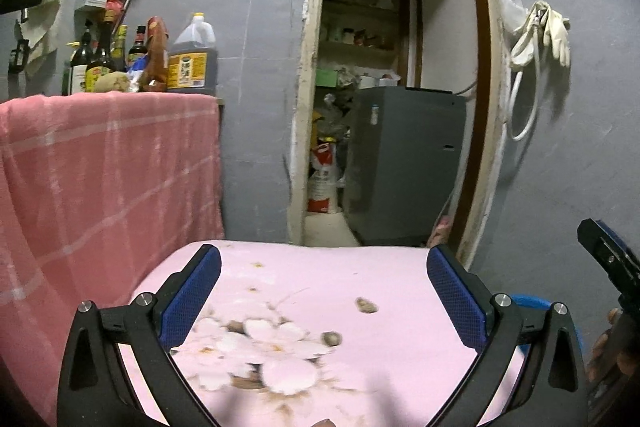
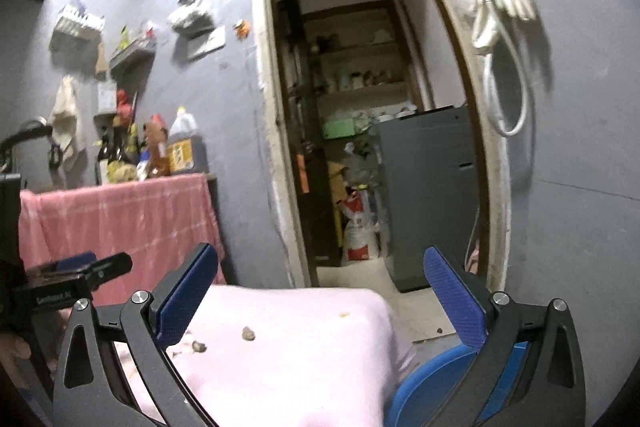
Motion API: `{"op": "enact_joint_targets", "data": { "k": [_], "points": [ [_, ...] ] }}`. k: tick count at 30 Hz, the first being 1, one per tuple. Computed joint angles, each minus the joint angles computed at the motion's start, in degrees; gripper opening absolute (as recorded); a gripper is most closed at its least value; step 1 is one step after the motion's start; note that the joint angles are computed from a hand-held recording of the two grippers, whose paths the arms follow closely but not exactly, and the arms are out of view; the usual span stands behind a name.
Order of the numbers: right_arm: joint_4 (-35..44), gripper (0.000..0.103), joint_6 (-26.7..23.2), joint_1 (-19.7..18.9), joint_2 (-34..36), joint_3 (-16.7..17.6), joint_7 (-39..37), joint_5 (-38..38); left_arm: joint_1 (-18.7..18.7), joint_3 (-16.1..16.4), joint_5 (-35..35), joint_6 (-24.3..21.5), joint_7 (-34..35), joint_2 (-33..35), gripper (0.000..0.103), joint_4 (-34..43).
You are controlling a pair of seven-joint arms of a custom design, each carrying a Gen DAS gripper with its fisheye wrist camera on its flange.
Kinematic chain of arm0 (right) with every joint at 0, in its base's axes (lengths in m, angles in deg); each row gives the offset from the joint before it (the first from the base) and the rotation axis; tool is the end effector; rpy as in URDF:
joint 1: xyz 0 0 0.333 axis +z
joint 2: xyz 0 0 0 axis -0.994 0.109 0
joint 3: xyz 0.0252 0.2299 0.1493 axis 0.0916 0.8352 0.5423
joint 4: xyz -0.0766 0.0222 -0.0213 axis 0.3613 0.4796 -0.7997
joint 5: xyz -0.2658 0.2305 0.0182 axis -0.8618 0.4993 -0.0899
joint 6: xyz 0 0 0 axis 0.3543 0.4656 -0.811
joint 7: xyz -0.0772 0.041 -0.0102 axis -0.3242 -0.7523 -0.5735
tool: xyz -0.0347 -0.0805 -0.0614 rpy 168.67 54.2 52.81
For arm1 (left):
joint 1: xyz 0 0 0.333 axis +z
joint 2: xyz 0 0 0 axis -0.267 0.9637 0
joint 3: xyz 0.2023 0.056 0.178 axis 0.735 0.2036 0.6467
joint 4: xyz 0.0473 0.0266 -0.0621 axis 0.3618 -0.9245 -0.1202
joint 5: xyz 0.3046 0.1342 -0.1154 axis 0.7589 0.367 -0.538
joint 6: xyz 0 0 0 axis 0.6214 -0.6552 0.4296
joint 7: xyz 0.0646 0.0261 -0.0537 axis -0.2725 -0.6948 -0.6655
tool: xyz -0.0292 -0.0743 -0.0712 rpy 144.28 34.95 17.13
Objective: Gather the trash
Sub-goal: 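Return both tools above the table toward the brown nut shells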
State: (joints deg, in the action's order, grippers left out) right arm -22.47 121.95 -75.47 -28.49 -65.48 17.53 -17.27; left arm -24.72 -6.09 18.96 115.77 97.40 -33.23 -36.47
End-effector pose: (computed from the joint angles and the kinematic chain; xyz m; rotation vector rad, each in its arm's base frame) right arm 0.6186 0.1838 0.4878 -1.3689 1.0497 -0.7919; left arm 0.6056 -0.0293 0.4856 -1.4922 1.3793 -1.0803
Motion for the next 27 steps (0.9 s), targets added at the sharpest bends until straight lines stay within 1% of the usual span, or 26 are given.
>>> {"op": "enact_joint_targets", "data": {
  "k": [2,4,8,10,11,14,16,17,18,19,20,21,22,23,24,25,27],
  "points": [
    [0.76,0.103,-0.94,-0.16,0.56,0.53,-0.08,-1.29,0.21,0.38,0.08,-0.09,0.25,0.24,0.101,-0.44],
    [1.82,0.103,-2.41,-0.15,1.23,1.04,-0.46,-2.38,-1.35,2.29,-1.51,-0.33,1.45,0.87,0.101,-0.40],
    [3.44,0.103,-4.35,-0.28,2.49,2.15,-1.28,-3.43,1.76,0.11,0.81,0.56,-0.10,1.93,0.101,-0.67],
    [4.48,0.103,-5.52,0.01,3.28,2.44,-2.17,-3.48,1.67,0.46,1.09,1.07,0.26,2.57,0.101,-0.66],
    [4.90,0.103,-6.08,0.02,3.51,2.67,-2.55,-3.44,2.31,0.10,1.73,0.95,0.15,2.84,0.101,-0.47],
    [6.75,0.103,-8.50,-0.03,4.79,3.60,-4.16,-3.38,6.40,-2.95,5.89,-0.47,-1.99,3.60,0.101,0.10],
    [8.76,0.103,-11.48,-1.22,6.06,5.72,-5.33,-4.06,11.02,-6.79,10.44,-2.60,-4.79,4.20,0.101,0.84],
    [9.90,0.103,-13.41,-1.38,6.68,6.36,-6.21,-3.84,12.37,-7.79,12.05,-4.46,-5.84,4.76,0.101,1.74],
    [10.95,0.103,-15.28,-1.29,7.18,6.73,-7.11,-3.32,12.09,-7.22,12.65,-6.60,-6.51,5.24,0.101,2.79],
    [11.95,0.103,-17.10,-1.68,7.75,7.58,-8.05,-2.98,12.96,-7.95,13.69,-9.01,-7.21,5.73,0.101,3.88],
    [12.85,0.103,-19.08,-1.22,8.11,7.35,-8.77,-2.10,14.86,-9.82,14.80,-10.87,-7.63,6.26,0.101,4.85],
    [14.29,0.103,-21.47,-0.09,8.67,6.33,-9.24,-0.91,15.96,-10.87,15.44,-13.41,-8.06,7.03,0.101,6.33],
    [16.26,0.103,-24.75,0.29,9.57,6.34,-10.08,-0.05,16.48,-11.36,15.75,-15.81,-8.45,7.76,0.101,7.79],
    [17.08,0.103,-26.33,0.68,9.87,6.01,-10.67,0.73,17.48,-12.51,15.84,-17.15,-8.31,8.27,0.101,8.66],
    [19.01,0.103,-29.03,1.34,10.75,5.46,-11.21,1.60,19.15,-14.51,15.68,-19.22,-7.49,9.13,0.101,10.07],
    [19.95,0.103,-30.25,1.37,11.27,5.59,-11.99,2.44,19.67,-15.14,15.55,-20.76,-6.94,9.54,0.101,11.07],
    [22.11,0.103,-32.72,1.59,12.44,5.55,-13.23,4.27,18.03,-13.56,16.44,-25.89,-6.61,11.02,0.100,14.38]
  ]
}}
